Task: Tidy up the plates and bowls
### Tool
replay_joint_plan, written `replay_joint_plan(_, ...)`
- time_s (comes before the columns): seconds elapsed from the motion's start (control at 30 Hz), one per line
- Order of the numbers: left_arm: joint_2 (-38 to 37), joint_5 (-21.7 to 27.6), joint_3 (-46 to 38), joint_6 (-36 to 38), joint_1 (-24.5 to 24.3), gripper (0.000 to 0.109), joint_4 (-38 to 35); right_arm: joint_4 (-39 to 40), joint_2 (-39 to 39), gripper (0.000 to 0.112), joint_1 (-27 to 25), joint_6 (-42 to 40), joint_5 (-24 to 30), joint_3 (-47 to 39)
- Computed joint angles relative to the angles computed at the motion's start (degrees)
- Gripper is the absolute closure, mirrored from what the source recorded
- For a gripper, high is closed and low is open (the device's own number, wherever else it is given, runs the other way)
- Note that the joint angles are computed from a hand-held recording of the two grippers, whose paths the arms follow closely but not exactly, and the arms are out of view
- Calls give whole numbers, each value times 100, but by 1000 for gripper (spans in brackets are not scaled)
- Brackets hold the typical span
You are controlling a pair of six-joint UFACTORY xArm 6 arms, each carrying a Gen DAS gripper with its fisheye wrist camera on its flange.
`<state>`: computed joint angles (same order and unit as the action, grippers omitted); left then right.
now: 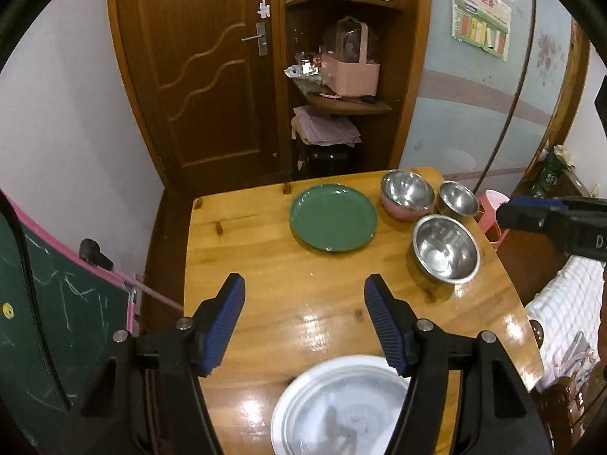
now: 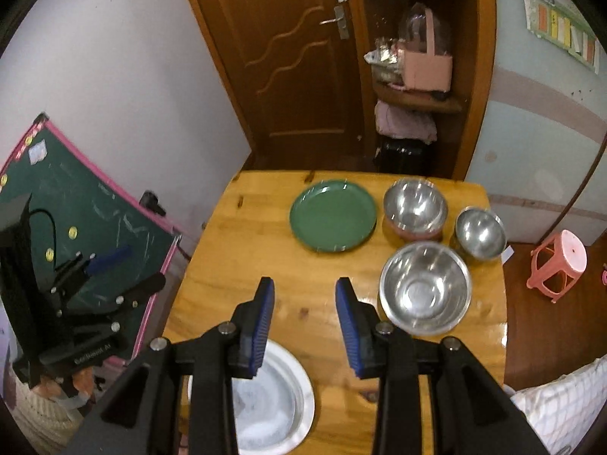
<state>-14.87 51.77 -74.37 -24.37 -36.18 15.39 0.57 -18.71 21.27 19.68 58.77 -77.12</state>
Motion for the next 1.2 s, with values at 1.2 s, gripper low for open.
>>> replay_joint_plan(1.2, 5538, 119, -4519, -406, 1243, 45, -1671, 1481, 3613, 79, -1061, 136, 147, -1915)
